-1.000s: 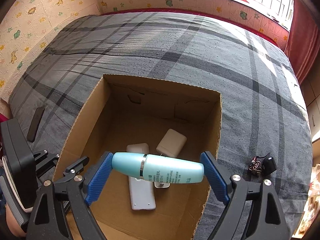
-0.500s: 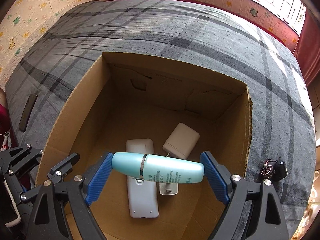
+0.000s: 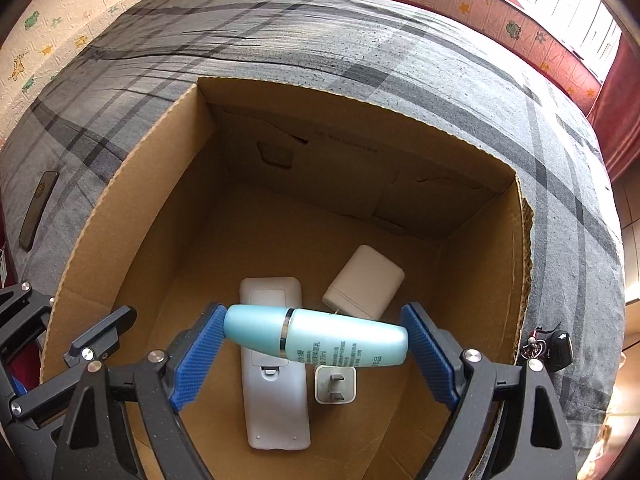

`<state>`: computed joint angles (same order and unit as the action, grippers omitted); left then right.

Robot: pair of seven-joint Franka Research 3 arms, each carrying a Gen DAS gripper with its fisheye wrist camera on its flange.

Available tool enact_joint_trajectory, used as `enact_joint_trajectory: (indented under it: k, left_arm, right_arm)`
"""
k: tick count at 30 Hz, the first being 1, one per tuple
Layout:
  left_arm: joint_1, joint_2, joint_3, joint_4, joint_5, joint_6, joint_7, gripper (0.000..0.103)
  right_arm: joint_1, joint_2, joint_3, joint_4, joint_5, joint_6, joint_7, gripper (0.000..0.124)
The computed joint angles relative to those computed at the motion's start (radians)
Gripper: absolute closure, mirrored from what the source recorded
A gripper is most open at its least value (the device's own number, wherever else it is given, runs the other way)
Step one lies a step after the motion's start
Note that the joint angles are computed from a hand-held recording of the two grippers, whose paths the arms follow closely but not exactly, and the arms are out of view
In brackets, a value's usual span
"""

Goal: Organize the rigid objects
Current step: 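Carry the mint-green tube over the box with the right gripper, then open the right gripper to drop the tube beside the chargers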

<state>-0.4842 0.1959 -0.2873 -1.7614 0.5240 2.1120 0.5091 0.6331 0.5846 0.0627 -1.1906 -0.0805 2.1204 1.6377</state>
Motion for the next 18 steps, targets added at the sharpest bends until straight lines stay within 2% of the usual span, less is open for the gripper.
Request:
enact_joint_trajectory:
  k: [18]
  left_arm:
    - [0.0,0.0,0.001,0.001,-0.002,0.0,0.003,0.084]
  right_arm:
    - [0.002,0.005,0.0,0.01,0.002,-0.006,0.0,0.033]
